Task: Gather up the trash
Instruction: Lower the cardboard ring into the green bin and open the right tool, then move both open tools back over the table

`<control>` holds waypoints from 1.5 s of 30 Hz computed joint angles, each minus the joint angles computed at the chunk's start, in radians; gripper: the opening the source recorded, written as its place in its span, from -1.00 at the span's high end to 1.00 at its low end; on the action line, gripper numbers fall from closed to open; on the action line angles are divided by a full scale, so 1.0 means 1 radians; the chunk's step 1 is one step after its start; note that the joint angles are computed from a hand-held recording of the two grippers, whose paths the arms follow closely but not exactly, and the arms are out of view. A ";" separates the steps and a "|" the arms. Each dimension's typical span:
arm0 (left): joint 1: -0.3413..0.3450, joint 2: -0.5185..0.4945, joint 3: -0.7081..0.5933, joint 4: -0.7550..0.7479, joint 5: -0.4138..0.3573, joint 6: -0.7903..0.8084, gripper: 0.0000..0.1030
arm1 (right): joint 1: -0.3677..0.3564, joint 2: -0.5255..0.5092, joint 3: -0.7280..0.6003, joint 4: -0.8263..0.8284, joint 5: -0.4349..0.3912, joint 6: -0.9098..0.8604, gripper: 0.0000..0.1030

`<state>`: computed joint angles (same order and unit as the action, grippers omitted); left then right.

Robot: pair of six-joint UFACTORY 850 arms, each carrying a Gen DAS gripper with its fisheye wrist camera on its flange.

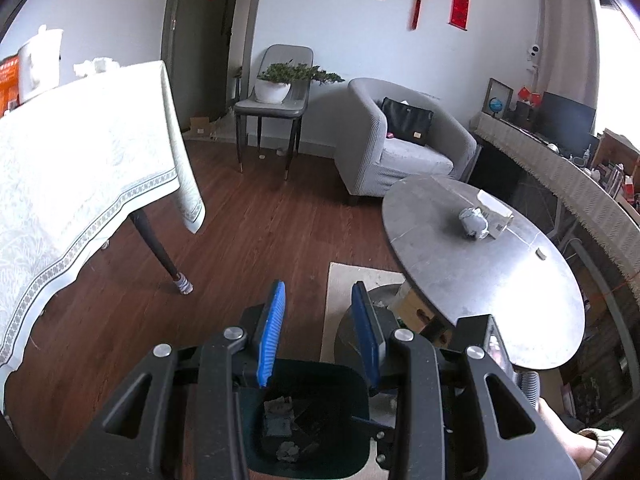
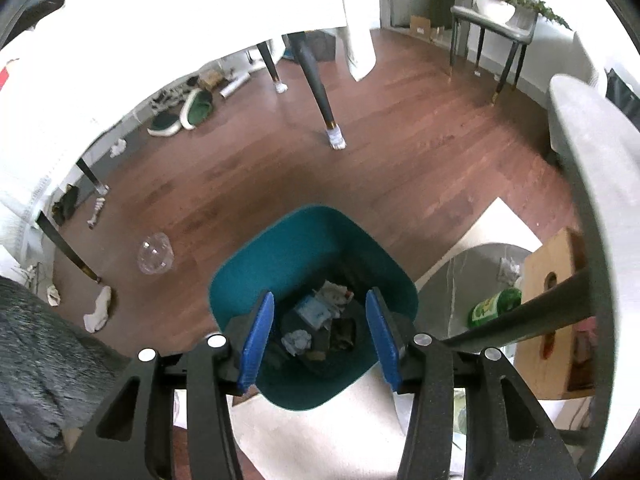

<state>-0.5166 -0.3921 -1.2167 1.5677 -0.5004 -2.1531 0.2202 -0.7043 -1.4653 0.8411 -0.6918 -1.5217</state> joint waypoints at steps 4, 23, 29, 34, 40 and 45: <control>-0.009 -0.014 -0.029 -0.012 -0.016 0.017 0.29 | -0.027 0.030 0.008 0.066 -0.061 -0.070 0.05; -0.033 -0.217 -0.327 -0.197 -0.012 0.283 0.14 | -0.180 0.011 -0.136 0.234 -0.161 -0.147 0.05; -0.032 -0.311 -0.462 -0.277 0.001 0.386 -0.09 | -0.213 -0.036 -0.214 0.234 -0.138 -0.119 0.05; -0.027 -0.387 -0.576 -0.365 0.026 0.483 -0.23 | -0.250 -0.072 -0.271 0.246 -0.107 -0.102 -0.04; -0.026 -0.482 -0.723 -0.478 0.021 0.623 -0.42 | -0.289 -0.139 -0.384 0.240 -0.064 -0.036 -0.10; -0.021 -0.580 -0.878 -0.595 -0.003 0.759 -0.54 | -0.313 -0.211 -0.508 0.196 -0.047 0.049 -0.22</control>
<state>-0.5373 -0.9722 -2.0945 0.9730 -0.5038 -1.3944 -0.0925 -0.9150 -1.9730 1.0374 -0.7383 -1.4725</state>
